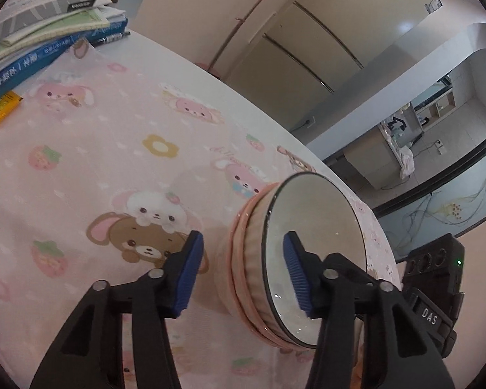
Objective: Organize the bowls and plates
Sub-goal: 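Close both grippers on the rim of the stacked white bowls, then lift the bowl stack with both grippers and carry it over the plate stack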
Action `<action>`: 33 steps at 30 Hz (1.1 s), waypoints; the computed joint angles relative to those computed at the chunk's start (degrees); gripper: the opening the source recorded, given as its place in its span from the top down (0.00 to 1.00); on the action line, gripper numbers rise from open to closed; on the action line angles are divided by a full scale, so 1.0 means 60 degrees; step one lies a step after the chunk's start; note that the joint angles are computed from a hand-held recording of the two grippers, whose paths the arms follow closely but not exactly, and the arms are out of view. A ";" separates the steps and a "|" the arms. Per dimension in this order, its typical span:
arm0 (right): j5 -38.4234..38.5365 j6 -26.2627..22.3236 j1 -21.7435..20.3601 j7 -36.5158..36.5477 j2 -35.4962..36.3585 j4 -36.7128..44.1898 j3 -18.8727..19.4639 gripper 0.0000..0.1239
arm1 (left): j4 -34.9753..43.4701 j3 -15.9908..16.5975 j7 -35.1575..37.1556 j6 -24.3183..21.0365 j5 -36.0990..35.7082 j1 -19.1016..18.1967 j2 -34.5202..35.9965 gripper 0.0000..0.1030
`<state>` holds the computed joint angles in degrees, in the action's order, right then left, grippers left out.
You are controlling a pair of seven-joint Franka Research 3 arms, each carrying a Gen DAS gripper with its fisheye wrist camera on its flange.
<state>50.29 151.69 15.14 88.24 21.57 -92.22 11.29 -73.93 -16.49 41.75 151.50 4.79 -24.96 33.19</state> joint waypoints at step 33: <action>0.0773 -0.0398 -0.0074 -0.0110 0.0209 0.0038 0.0122 0.57 | -0.0871 -0.0934 0.1334 0.0444 -0.2507 0.0807 -0.0237 0.59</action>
